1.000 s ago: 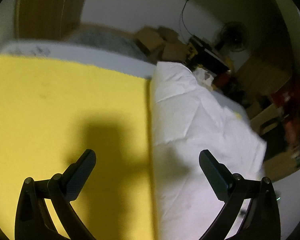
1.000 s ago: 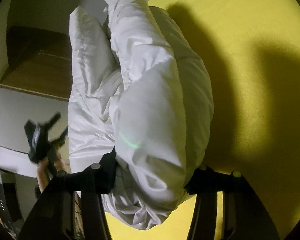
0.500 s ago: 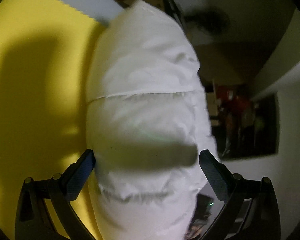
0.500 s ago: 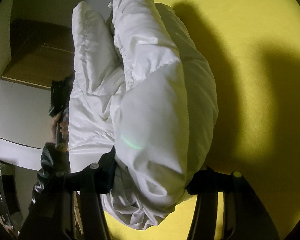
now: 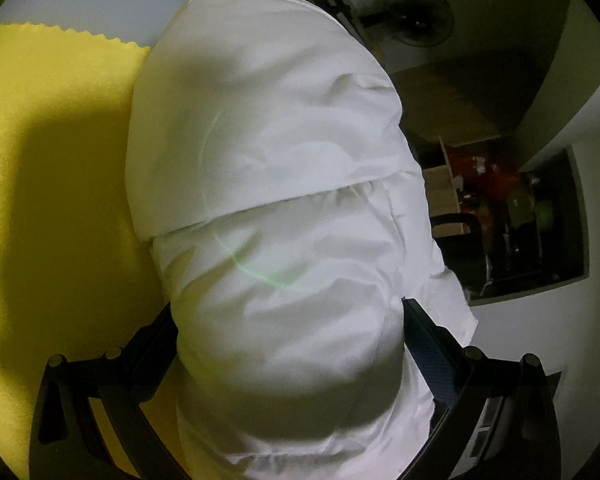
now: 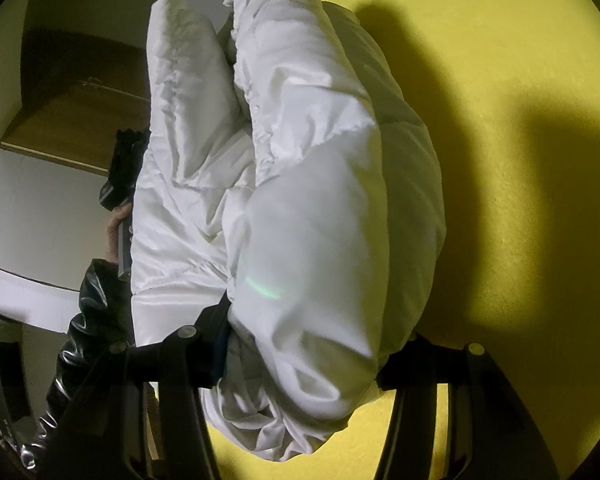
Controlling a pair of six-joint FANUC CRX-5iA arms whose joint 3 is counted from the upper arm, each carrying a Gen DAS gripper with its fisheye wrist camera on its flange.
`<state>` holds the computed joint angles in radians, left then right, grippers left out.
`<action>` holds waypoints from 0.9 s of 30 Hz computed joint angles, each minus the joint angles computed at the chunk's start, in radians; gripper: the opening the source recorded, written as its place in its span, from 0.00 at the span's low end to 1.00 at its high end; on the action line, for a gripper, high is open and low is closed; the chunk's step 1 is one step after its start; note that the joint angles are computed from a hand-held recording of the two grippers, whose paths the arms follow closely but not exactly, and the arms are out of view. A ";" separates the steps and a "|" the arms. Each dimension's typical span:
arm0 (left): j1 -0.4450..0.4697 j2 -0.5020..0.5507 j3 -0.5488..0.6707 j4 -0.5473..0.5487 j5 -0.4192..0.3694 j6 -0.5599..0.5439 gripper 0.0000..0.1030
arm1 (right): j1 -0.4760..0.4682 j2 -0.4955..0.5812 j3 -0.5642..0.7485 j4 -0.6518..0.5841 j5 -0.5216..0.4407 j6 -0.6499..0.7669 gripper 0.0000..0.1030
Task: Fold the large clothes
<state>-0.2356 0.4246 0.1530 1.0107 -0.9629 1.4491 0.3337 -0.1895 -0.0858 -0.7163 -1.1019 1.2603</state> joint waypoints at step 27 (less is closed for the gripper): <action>0.100 -0.406 -0.005 -0.380 -0.084 0.222 0.21 | 0.297 -0.100 0.072 0.129 0.205 -0.159 0.31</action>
